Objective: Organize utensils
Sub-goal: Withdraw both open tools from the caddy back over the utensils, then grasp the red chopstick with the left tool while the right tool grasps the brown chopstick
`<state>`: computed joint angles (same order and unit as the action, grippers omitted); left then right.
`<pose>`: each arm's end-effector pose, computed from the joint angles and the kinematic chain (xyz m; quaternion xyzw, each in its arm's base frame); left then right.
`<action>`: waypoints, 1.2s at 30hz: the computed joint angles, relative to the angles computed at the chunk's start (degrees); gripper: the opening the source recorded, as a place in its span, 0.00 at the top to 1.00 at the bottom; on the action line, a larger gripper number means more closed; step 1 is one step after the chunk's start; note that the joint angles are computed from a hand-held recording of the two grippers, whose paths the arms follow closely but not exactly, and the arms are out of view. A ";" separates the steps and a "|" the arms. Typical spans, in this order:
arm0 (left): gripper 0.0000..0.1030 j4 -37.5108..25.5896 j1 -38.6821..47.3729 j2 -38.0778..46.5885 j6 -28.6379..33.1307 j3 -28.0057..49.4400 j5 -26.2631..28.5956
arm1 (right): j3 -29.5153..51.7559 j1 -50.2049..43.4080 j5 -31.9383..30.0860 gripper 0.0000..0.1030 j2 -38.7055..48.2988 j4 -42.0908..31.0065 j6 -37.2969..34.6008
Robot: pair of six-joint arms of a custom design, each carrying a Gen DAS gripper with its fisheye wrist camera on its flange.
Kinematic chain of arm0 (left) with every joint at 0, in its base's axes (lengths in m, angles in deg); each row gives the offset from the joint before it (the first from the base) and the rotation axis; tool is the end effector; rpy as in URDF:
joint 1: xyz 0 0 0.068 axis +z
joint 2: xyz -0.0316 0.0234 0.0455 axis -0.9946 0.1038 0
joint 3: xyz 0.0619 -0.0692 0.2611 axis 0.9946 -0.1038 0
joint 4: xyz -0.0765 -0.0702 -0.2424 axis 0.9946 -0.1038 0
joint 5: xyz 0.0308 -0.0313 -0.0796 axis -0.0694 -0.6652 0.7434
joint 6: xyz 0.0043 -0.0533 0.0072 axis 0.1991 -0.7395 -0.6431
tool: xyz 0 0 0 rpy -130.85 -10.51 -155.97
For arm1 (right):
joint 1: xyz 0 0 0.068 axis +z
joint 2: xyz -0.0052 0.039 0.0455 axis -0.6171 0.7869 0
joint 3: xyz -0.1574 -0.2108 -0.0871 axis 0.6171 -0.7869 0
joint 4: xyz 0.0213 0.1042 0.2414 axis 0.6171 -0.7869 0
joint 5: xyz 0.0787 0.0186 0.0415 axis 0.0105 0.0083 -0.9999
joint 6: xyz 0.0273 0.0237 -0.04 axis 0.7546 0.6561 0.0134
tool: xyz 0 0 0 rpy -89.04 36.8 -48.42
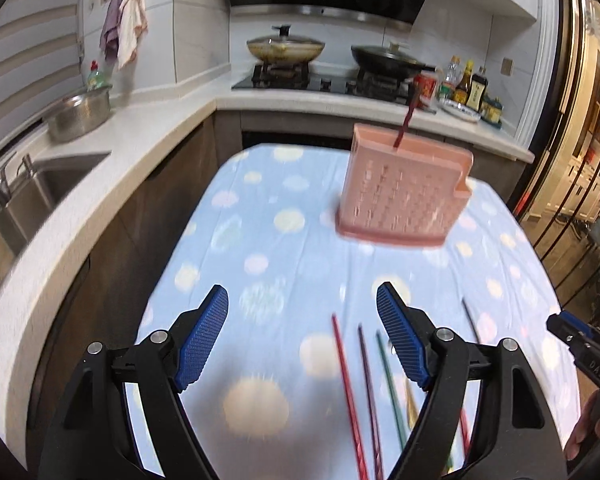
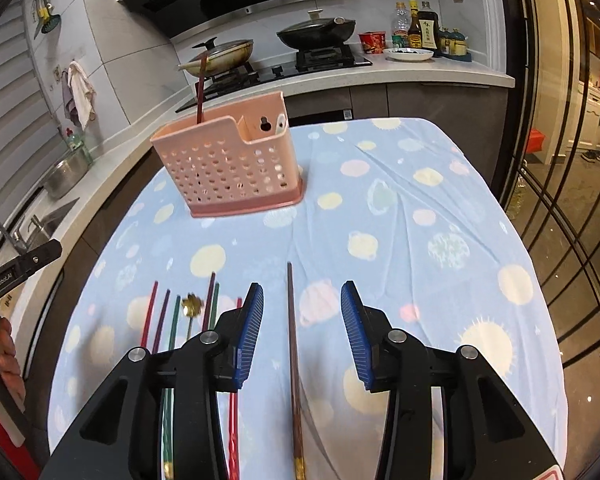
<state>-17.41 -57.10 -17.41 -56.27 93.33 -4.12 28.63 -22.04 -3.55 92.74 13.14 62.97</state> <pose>0.1940 0.0904 0.2805 -0.1273 0.9099 0.0177 0.3943 0.2561 0.0780 0.3198 -0.0703 0.9364 0.1276 0.3194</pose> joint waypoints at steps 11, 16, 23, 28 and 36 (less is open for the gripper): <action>0.29 -9.28 1.89 -16.86 5.26 -15.11 1.02 | -17.48 5.29 3.52 0.61 -16.89 -5.02 1.36; 0.30 -13.37 1.15 -22.80 6.01 -19.27 1.18 | -22.10 8.48 4.80 0.62 -19.69 -5.45 2.72; 0.39 -17.14 -2.14 -27.14 5.84 -22.48 0.44 | -24.22 10.27 5.39 0.66 -20.45 -4.64 4.12; 0.41 -16.61 -4.45 -27.02 4.37 -24.24 -1.12 | -24.75 10.96 5.75 0.66 -20.95 -4.44 4.51; 0.44 -13.74 -10.66 -26.22 0.76 -26.35 -5.57 | -24.86 10.88 5.62 0.66 -20.90 -4.37 4.61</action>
<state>-31.15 -67.77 -43.63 -55.51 66.98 -9.69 3.77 -11.16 2.07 71.84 8.77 67.58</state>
